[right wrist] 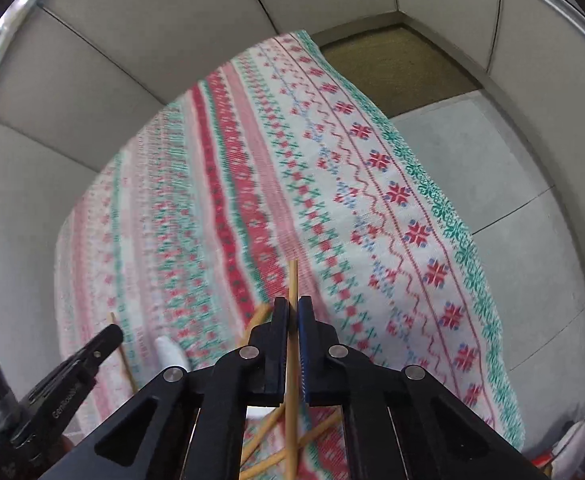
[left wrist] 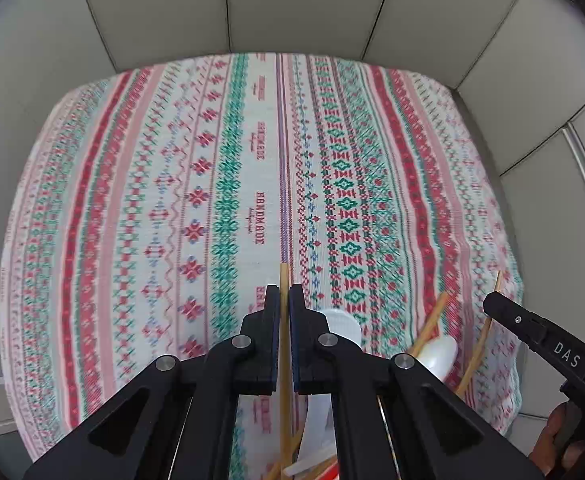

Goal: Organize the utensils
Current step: 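Grasp a wooden chopstick with the left tool while the right tool grasps another chopstick, then lower the left tool's chopstick into the pink basket and open while the right tool carries its chopstick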

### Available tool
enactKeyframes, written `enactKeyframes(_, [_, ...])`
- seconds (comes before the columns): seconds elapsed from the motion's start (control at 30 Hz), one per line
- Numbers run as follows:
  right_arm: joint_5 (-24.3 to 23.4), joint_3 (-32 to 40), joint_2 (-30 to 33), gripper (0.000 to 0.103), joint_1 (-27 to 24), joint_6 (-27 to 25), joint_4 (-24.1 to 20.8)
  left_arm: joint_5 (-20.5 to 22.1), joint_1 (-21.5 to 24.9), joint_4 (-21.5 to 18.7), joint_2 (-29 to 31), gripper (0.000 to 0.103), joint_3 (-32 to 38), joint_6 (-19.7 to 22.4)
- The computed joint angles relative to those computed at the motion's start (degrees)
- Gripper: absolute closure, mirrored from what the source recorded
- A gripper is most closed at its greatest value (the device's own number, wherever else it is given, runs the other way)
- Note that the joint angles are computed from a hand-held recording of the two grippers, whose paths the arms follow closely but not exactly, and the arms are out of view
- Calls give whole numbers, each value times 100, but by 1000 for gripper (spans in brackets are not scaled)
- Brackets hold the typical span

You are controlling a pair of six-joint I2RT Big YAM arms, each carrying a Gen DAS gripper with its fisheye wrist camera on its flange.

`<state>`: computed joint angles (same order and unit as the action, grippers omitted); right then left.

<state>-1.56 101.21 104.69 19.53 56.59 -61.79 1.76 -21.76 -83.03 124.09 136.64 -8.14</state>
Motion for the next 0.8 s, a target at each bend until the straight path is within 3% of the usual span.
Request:
enactKeyframes(0.17, [211,-185,-508,98,273,66,51,115,182,449,-1161,99,-1260,156])
enactKeyframes(0.33, [712,-477,-1256,98,681,137,-11,308,361,589,-2239,99,-2034,225])
enactKeyframes(0.6, [2091,-355,-2015,98,1682,321,-466,659,654,776,-3645,99,-2802,370])
enactKeyframes(0.8, [2783,-225,-2312,98,2356,487,-699,794,923,809,-4385,99,-2948,493])
